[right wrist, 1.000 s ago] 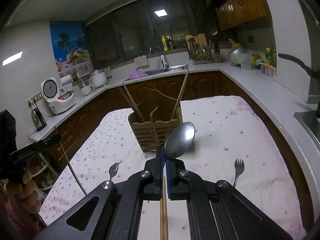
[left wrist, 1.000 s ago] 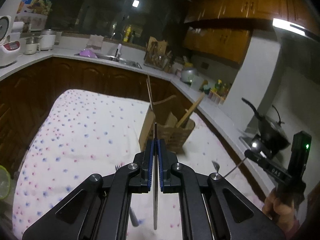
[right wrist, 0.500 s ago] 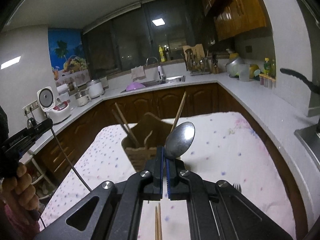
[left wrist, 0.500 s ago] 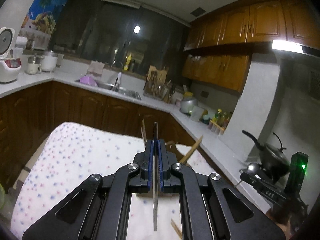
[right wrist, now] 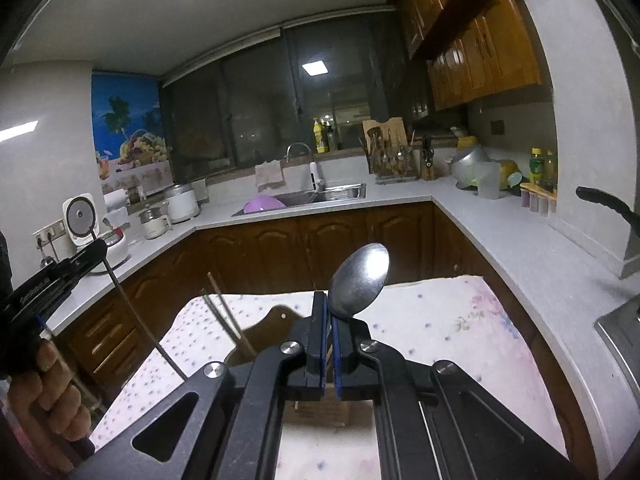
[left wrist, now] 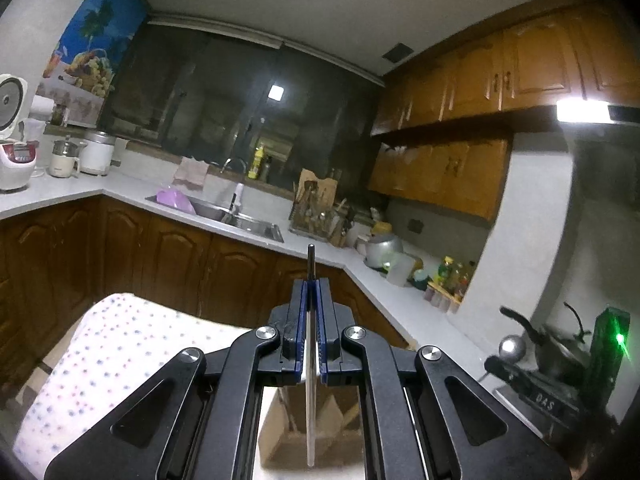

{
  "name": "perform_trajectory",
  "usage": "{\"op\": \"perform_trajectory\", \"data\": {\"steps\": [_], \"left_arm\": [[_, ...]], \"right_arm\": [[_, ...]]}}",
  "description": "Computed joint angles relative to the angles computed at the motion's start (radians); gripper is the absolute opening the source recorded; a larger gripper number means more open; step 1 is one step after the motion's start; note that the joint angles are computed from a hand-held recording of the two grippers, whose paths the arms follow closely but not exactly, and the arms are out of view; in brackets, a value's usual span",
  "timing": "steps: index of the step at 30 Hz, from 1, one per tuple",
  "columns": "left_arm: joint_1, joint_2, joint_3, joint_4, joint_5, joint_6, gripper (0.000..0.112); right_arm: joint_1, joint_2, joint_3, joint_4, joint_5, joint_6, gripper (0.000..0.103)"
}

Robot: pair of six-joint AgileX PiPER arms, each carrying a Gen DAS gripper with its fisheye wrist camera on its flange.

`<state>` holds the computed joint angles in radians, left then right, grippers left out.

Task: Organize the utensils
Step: 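Lift the spoon and chopstick and carry them above the wooden holder, then lower the spoon and chopstick into the holder and open both tools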

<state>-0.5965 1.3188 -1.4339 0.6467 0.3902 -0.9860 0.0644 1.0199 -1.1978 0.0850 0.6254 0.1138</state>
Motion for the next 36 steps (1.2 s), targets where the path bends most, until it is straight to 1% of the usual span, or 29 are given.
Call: {"op": "perform_trajectory", "data": {"steps": [2,4,8,10,14,17,19,23,25,27,29,32,34,36], "left_arm": [[0.017,0.04,-0.037,0.0,-0.012,-0.012,0.004],[0.026,0.074,-0.068,0.019,-0.02,-0.039,0.004],[0.034,0.143,-0.105,0.111,-0.034,-0.127,0.004],[0.035,0.173,-0.111,0.141,-0.034,-0.165,0.004],[0.026,0.203,-0.074,0.263,-0.034,-0.299,0.004],[0.027,0.231,-0.056,0.261,-0.031,-0.304,0.004],[0.035,0.241,-0.038,0.237,-0.043,-0.286,0.004],[0.035,0.259,-0.018,0.189,-0.052,-0.236,0.004],[0.03,0.265,-0.012,0.155,-0.055,-0.195,0.004],[0.021,0.268,-0.007,0.144,-0.051,-0.172,0.005],[0.018,0.27,0.0,0.093,-0.056,-0.113,0.005],[0.008,0.276,0.006,0.071,-0.053,-0.077,0.005],[0.001,0.272,0.014,0.108,-0.05,-0.101,0.005],[0.008,0.272,0.004,0.04,-0.048,-0.031,0.005]], "right_arm": [[-0.006,0.033,-0.013,0.0,-0.023,-0.001,0.002],[-0.024,0.057,-0.021,0.031,-0.038,-0.031,0.002],[-0.029,0.11,-0.036,0.031,-0.071,-0.036,0.002],[-0.028,0.137,-0.034,0.034,-0.088,-0.039,0.002],[-0.017,0.189,-0.023,0.026,-0.117,-0.037,0.002],[-0.002,0.221,-0.006,0.016,-0.13,-0.028,0.002],[0.012,0.236,0.009,-0.005,-0.138,-0.005,0.002],[0.013,0.264,0.031,0.024,-0.142,-0.029,0.002],[-0.001,0.281,0.032,0.081,-0.132,-0.083,0.002],[-0.002,0.291,0.034,0.101,-0.123,-0.1,0.002],[-0.009,0.301,0.037,0.129,-0.116,-0.118,0.002],[-0.025,0.313,0.043,0.193,-0.108,-0.168,0.002],[-0.022,0.318,0.046,0.196,-0.104,-0.171,0.002],[-0.015,0.321,0.05,0.189,-0.104,-0.164,0.002]]}}
